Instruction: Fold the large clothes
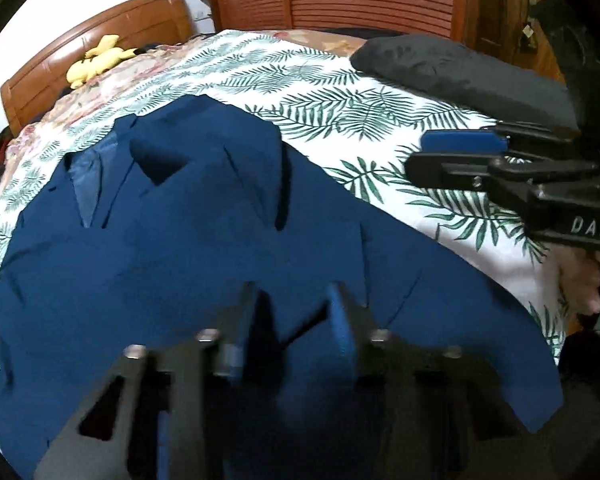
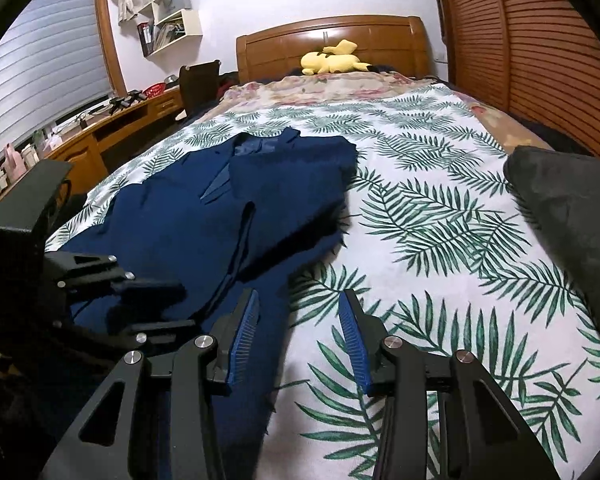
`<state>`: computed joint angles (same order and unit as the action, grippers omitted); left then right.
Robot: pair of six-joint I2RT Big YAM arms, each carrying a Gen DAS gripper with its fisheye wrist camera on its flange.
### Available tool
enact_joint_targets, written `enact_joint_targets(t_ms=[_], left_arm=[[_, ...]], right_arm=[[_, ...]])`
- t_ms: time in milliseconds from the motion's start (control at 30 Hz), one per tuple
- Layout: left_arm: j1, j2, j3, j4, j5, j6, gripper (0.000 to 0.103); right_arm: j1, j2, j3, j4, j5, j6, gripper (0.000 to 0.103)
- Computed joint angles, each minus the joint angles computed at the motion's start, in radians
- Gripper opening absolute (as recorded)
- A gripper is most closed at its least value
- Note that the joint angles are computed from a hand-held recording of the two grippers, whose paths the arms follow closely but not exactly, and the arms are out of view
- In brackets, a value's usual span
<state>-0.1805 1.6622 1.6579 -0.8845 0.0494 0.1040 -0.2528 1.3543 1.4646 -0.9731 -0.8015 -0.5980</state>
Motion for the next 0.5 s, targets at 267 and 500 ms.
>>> enact_joint_targets(t_ms=[267,500], left_arm=[[0.028,-0.067,-0.043,0.052,-0.023,-0.031,0.003],[0.107,-0.179,-0.118,0.136,-0.026,-0.062,0.003]], right_arm=[[0.044,0.007,0.007,0.01,0.025,0.016,0.04],[0.098,-0.008,0.009,0.035,0.049,0.054,0.038]])
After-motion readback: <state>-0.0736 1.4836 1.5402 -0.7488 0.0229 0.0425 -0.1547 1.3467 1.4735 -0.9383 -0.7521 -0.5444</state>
